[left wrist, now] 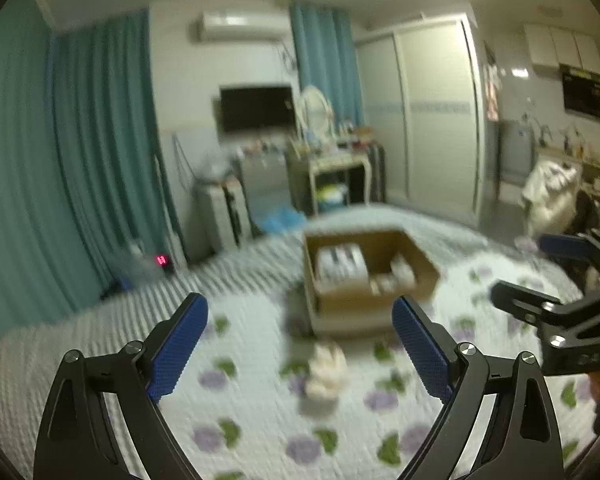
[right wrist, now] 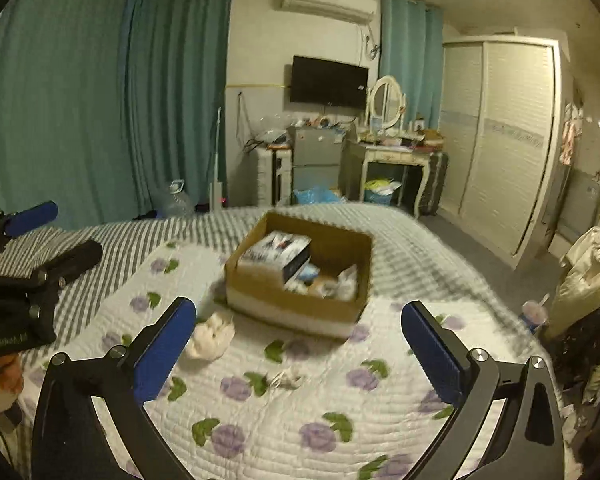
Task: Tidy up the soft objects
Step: 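Grasp the cream lace fabric with the left tool while the right tool grasps the white mesh bag, then lift the lace fabric and mesh bag over the box and release both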
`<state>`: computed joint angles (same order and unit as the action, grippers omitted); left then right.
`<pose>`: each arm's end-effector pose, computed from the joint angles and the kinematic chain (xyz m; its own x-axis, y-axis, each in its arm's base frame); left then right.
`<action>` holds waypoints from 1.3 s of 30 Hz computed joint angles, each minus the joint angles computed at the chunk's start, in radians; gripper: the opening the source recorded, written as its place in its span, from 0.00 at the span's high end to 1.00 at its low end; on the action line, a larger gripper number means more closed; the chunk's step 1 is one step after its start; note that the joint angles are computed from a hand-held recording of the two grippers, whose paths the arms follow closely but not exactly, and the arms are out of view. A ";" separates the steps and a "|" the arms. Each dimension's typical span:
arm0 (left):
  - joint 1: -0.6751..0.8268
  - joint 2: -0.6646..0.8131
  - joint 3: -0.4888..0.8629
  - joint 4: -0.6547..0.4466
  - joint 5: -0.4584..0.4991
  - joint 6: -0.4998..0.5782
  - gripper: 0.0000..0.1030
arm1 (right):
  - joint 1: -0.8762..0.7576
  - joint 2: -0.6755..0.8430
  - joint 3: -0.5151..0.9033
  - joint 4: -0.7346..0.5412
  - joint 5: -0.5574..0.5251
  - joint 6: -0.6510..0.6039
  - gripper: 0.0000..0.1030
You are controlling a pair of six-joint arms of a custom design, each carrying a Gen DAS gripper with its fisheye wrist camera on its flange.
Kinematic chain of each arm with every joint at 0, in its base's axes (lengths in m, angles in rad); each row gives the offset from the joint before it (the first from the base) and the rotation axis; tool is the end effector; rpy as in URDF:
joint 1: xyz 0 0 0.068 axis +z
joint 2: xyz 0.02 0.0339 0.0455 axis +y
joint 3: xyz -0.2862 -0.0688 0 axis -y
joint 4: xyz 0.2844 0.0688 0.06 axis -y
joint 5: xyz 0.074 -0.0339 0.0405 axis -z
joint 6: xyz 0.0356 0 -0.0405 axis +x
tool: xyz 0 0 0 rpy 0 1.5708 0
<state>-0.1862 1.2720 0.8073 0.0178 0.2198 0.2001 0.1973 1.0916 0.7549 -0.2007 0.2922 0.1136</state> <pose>0.3081 -0.0659 0.2662 -0.3419 0.2618 -0.9025 0.4509 0.8884 0.0869 0.2659 0.0427 0.2748 -0.4925 0.0122 -0.8702 0.1115 0.9926 -0.0491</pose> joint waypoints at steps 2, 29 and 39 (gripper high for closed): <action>-0.002 0.059 -0.013 0.022 0.001 -0.007 0.08 | -0.011 0.053 -0.047 0.080 -0.019 0.001 0.00; -0.083 0.779 0.294 0.131 -0.049 -0.012 0.48 | -0.148 0.833 0.087 0.476 -0.181 -0.028 0.46; -0.075 0.714 0.225 0.144 0.000 0.010 0.64 | -0.136 0.765 0.028 0.501 -0.172 -0.024 0.48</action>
